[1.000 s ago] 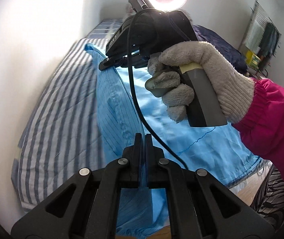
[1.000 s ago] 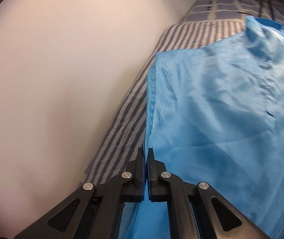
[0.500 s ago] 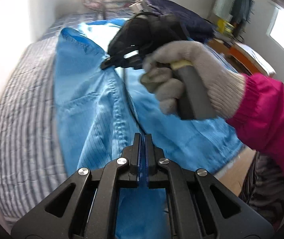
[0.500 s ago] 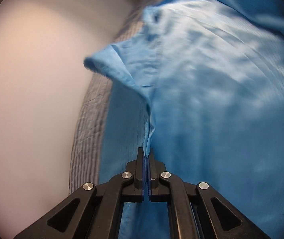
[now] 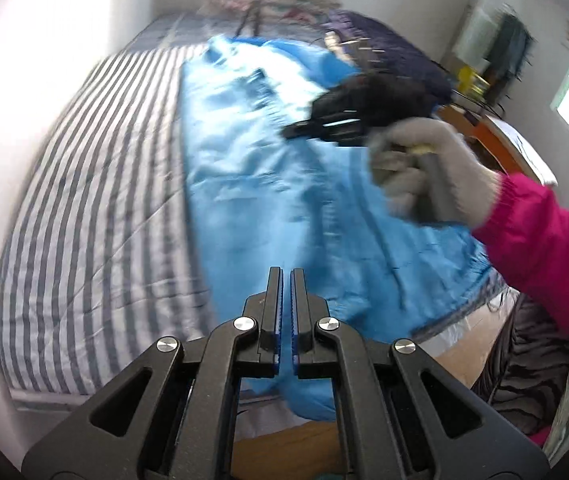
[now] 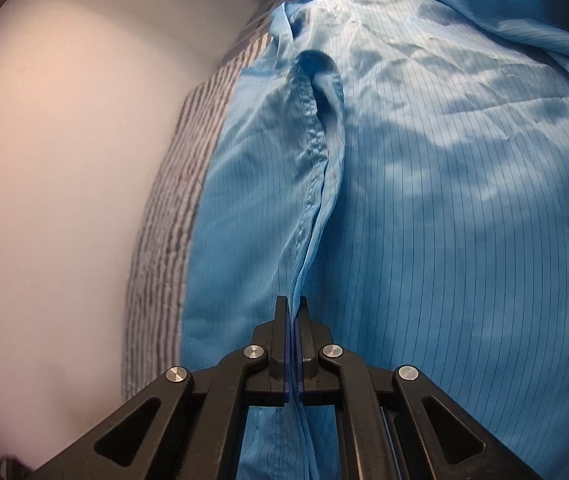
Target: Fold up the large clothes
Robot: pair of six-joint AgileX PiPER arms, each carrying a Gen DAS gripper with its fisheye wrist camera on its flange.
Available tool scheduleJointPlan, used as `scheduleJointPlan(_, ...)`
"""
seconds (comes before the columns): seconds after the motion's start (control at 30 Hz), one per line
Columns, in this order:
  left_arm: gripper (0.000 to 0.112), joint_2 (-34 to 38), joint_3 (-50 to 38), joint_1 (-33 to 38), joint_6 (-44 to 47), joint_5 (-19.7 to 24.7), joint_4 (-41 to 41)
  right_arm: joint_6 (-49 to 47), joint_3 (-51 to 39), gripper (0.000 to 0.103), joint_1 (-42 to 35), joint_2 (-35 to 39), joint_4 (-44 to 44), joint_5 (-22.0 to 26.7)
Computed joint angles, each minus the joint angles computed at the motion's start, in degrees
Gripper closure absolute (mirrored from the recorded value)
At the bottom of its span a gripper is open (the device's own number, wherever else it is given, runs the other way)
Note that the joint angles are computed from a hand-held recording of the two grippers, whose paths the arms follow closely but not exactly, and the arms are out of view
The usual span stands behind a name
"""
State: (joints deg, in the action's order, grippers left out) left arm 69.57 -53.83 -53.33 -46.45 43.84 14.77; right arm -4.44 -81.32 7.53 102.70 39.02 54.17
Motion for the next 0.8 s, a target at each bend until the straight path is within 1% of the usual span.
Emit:
scheduleJointPlan(0.03, 0.112, -0.2, 1.0, 1.8, -0.3, -0.2, -0.1, 0.9, -0.5, 0.103, 0.7, 0.5, -1.6, -0.2)
scheduleJointPlan(0.07, 0.112, -0.6, 2.0, 3.7, 1.2, -1.0, -1.8, 2.0, -0.9, 0.103, 1.9, 0.5, -4.6, -0.5)
scheduleJointPlan(0.1, 0.112, -1.3, 3.5, 6.9, 4.5, -2.4, -5.9, 3.0, -1.1, 0.103, 3.1, 0.6, -6.2, -1.0)
scheduleJointPlan(0.17, 0.112, -2.2, 5.6, 10.6, 10.4, -4.3, -12.6, 3.6, -1.3, 0.103, 4.1, 0.8, -7.5, -1.4)
scheduleJointPlan(0.3, 0.112, -1.7, 8.1, 12.1, 19.4, -6.7, -21.6, 4.6, -2.0, 0.103, 5.1, 0.8, -7.8, -1.5)
scheduleJointPlan(0.37, 0.112, 1.7, 6.8, 10.2, 20.5, -6.1, -21.2, 4.7, -1.7, 0.103, 5.7, 0.5, -7.7, -1.2)
scheduleJointPlan(0.4, 0.112, 3.3, 6.4, 8.4, 19.5, -5.1, -18.9, 4.9, -1.6, 0.103, 6.1, 0.7, -8.0, -1.3)
scheduleJointPlan(0.43, 0.112, 6.1, 5.7, 5.9, 16.4, -3.4, -14.3, 4.8, -1.5, 0.103, 6.3, 0.9, -8.2, -1.5)
scheduleJointPlan(0.47, 0.112, 7.7, 5.7, 4.7, 14.2, -3.0, -12.0, 4.5, -1.6, 0.100, 6.6, 1.4, -8.4, -1.9)
scheduleJointPlan(0.5, 0.112, 7.7, 6.2, 4.5, 13.6, -3.5, -11.7, 3.7, -1.5, 0.099, 6.6, 1.5, -7.9, -2.2)
scheduleJointPlan(0.53, 0.112, 7.1, 6.3, 4.7, 13.5, -3.5, -11.8, 2.8, -1.4, 0.096, 6.6, 1.5, -7.3, -2.5)
scheduleJointPlan(0.57, 0.112, 6.4, 5.9, 5.0, 14.0, -2.8, -12.2, 2.8, -1.5, 0.084, 6.7, 1.4, -7.6, -2.6)
scheduleJointPlan(0.6, 0.112, 5.3, 5.8, 4.8, 12.6, -2.3, -11.0, 3.0, -1.5, 0.077, 7.0, 0.5, -8.7, -2.9)
scheduleJointPlan(0.63, 0.112, 3.7, 5.5, 4.2, 9.6, -1.6, -8.4, 3.4, -1.7, 0.072, 7.2, -0.2, -9.8, -3.1)
scheduleJointPlan(0.67, 0.112, 2.3, 5.2, 3.7, 7.8, -0.8, -7.0, 3.9, -1.5, 0.072, 7.5, -2.0, -11.8, -3.7)
scheduleJointPlan(0.77, 0.112, -3.2, 2.9, 2.3, 2.3, 2.6, -2.0, 4.4, -1.2, 0.072, 7.7, -6.3, -14.7, -3.4)
scheduleJointPlan(0.8, 0.112, -4.0, 1.3, 2.0, 1.8, 3.7, -1.0, 4.5, -0.6, 0.072, 7.8, -8.5, -15.8, -3.4)
